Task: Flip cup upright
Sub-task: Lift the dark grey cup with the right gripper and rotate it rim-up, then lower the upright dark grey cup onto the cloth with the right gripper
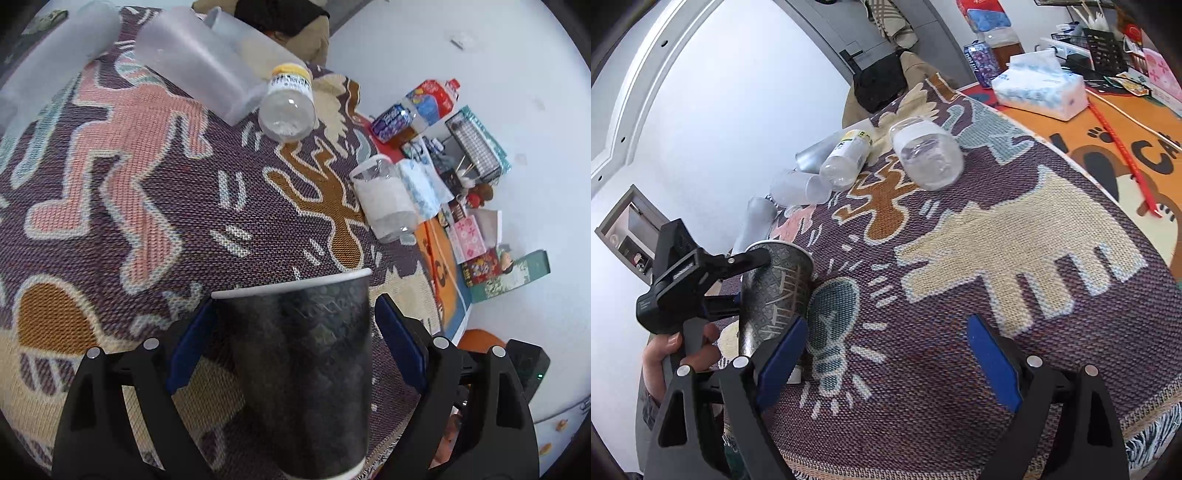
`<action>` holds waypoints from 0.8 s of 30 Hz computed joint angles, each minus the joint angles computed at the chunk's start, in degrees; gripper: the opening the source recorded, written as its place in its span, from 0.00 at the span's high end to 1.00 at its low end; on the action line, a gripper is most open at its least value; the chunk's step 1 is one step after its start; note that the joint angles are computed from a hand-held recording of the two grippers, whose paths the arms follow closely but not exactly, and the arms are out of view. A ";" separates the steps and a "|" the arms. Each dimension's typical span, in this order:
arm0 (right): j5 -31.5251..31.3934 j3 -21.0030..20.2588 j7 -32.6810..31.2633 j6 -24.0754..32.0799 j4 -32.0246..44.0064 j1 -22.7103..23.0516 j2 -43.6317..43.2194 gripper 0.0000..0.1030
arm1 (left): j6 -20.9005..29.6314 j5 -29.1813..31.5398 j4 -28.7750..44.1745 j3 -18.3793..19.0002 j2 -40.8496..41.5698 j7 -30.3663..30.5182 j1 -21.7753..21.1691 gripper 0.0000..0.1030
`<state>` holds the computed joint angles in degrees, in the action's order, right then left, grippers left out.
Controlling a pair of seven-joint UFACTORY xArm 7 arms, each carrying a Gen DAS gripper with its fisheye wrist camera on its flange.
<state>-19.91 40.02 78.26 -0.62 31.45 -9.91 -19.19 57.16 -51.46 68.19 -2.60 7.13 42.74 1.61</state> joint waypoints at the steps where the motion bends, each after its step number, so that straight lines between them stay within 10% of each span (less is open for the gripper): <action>1: 0.14 -0.28 0.05 0.06 -0.29 0.30 -0.32 0.16 | -0.24 0.40 0.13 -0.08 0.20 -0.23 -0.16 0.16; 14: 1.20 -2.00 0.33 1.67 -1.84 3.22 -3.08 0.16 | -0.87 0.22 -0.63 -0.79 -1.15 1.89 -0.69 0.20; 24: 0.07 -1.12 1.72 3.19 -1.41 3.28 -4.21 0.16 | -11.33 -6.34 -9.51 1.86 -13.93 12.08 -3.83 0.21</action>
<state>-19.83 38.90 79.97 2.57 30.04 -6.63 -23.40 45.83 -57.80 58.67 -0.74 -6.81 54.81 -2.22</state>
